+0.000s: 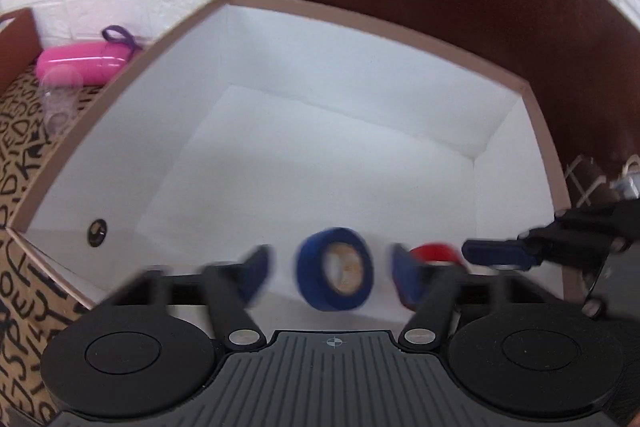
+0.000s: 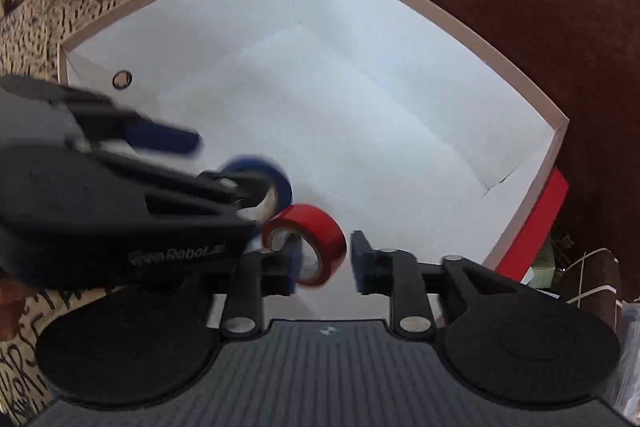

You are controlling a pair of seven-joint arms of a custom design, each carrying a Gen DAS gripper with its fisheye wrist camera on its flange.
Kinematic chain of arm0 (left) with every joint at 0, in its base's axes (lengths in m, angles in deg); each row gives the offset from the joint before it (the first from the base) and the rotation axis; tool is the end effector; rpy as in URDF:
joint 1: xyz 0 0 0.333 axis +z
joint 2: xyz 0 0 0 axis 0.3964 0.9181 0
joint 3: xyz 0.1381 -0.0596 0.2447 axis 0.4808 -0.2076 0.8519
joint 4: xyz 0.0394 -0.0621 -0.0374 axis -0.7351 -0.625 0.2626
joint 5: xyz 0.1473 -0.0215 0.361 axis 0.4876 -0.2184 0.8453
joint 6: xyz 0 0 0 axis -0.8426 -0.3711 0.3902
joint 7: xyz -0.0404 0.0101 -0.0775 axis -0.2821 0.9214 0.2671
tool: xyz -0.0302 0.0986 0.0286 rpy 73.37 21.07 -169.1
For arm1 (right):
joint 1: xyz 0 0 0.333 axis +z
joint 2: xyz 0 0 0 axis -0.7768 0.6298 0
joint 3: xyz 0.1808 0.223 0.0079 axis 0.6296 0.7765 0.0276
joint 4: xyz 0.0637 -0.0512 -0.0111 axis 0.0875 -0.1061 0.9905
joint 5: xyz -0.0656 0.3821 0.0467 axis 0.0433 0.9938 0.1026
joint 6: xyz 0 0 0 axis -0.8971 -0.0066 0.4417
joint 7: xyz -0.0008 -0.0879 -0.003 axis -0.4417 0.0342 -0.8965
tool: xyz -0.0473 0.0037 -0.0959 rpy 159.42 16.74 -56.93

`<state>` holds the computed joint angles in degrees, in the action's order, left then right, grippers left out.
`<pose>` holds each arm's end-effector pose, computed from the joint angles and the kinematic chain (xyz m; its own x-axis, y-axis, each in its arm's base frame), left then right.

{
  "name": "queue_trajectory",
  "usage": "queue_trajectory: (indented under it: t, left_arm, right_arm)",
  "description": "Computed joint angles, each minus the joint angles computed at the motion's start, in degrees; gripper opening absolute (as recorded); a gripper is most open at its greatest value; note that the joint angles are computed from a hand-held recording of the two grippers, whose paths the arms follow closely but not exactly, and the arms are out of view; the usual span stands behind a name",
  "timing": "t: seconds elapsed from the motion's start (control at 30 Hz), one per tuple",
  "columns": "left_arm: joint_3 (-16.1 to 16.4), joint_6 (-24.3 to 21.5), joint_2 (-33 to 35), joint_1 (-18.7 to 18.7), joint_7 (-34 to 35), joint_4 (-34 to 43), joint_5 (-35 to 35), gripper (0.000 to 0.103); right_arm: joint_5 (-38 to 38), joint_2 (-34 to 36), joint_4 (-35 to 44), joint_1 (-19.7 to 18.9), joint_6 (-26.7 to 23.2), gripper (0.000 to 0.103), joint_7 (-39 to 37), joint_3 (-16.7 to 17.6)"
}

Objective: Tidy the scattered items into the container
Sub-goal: 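Open both grippers to drop the tape rolls into the box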

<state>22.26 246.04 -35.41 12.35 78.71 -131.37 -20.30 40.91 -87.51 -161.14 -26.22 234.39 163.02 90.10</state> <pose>0.5210 -0.1447 0.4052 -0.3767 -0.9098 0.1744 -0.7727 0.2048 -0.6009 0.4736 0.3138 0.4005 0.2599 -0.9588 0.1150 -0.8290 -0.2826 -0.4827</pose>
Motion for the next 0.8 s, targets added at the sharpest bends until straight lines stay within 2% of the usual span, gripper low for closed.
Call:
queue_trajectory:
  t: [0.03, 0.1, 0.2, 0.3, 0.43, 0.8]
  left_arm:
    - [0.14, 1.26, -0.96, -0.51, 2.61, -0.74, -3.28, 0.103]
    - [0.2, 3.87, -3.01, -1.33, 3.01, -2.53, -4.78, 0.103]
    - [1.45, 5.66, -5.39, -3.16, 2.2, -4.29, -4.28, 0.103]
    - [3.37, 4.23, -7.23, -5.11, 2.51, -5.07, -5.03, 0.103]
    - [3.85, 4.8, -9.07, -6.53, -0.03, -7.02, -3.21, 0.103]
    - [5.88, 6.24, -19.37, -11.06, -9.38, -15.57, 6.97, 0.103]
  right_arm:
    - [-3.79, -0.3, -0.23, 0.26, 0.25, 0.075, 2.39, 0.12]
    - [-15.68, -0.87, 0.21, 0.96, -2.74, 0.09, 11.13, 0.68]
    - [-20.09, -2.98, -1.3, 0.73, -2.09, 0.092, 12.33, 1.06]
    - [-19.86, -5.45, -3.15, 0.02, -1.12, 0.094, 12.48, 1.81]
    - [-19.85, -7.61, -4.35, -0.59, -2.54, 0.094, 12.86, 3.62]
    - [-17.59, -17.25, -12.19, -2.7, -2.7, 0.097, 15.33, 7.96]
